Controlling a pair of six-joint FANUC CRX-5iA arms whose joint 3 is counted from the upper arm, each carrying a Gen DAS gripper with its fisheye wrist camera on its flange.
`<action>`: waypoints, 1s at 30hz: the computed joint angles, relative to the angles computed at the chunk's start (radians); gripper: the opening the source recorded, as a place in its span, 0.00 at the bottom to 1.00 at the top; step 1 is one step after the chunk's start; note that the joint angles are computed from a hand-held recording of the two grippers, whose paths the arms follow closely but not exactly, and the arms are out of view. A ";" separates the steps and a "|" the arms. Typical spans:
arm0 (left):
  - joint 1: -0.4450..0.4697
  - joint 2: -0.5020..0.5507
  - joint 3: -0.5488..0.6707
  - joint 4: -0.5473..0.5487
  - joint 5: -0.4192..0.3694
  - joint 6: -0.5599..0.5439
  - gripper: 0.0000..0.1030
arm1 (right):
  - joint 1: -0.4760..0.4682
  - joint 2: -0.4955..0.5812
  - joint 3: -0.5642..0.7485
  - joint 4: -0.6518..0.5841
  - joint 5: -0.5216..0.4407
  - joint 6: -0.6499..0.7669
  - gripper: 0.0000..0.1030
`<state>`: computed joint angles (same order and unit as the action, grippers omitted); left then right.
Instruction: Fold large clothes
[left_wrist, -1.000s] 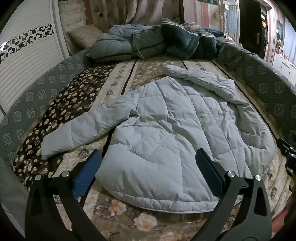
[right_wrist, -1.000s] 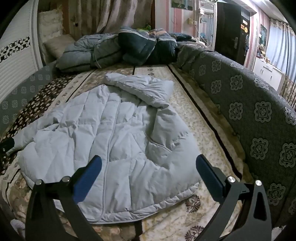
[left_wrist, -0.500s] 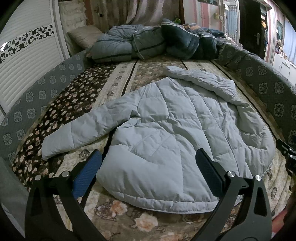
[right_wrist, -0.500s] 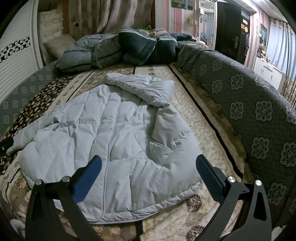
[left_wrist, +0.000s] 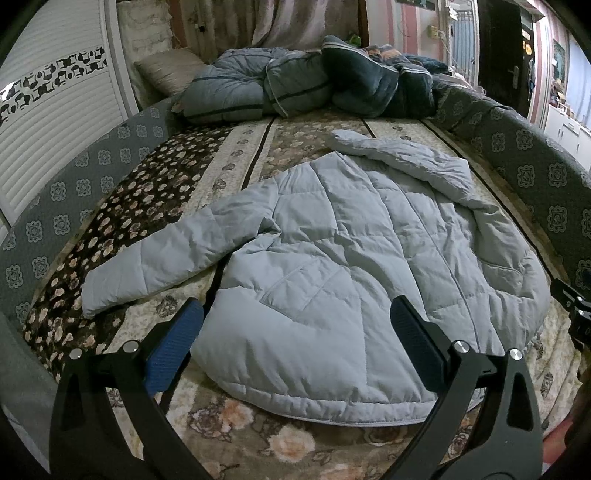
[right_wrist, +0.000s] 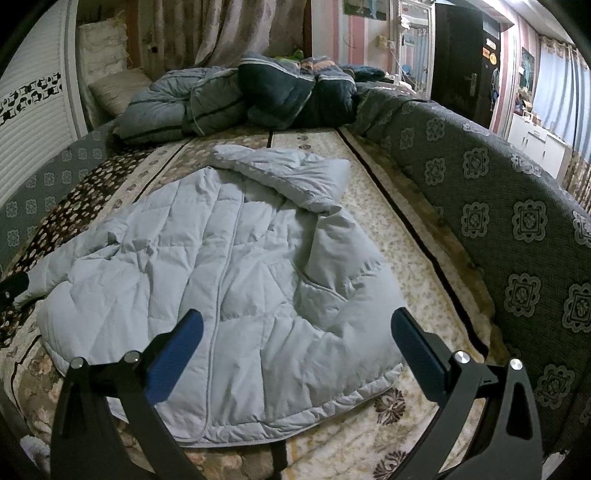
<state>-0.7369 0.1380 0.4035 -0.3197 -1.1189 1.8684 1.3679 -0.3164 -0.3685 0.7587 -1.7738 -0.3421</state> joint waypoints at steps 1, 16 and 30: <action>-0.001 0.000 0.000 -0.003 0.001 0.002 0.97 | 0.000 0.001 0.001 0.002 0.000 0.000 0.98; 0.004 0.002 -0.002 0.006 0.001 -0.005 0.97 | 0.004 -0.002 -0.001 0.005 -0.001 -0.004 0.98; 0.000 0.015 0.016 0.006 -0.006 -0.017 0.97 | 0.007 -0.005 -0.001 0.008 -0.005 -0.006 0.98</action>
<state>-0.7373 0.1533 0.4193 -0.3134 -1.1245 1.8511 1.3746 -0.3211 -0.3699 0.7667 -1.7787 -0.3476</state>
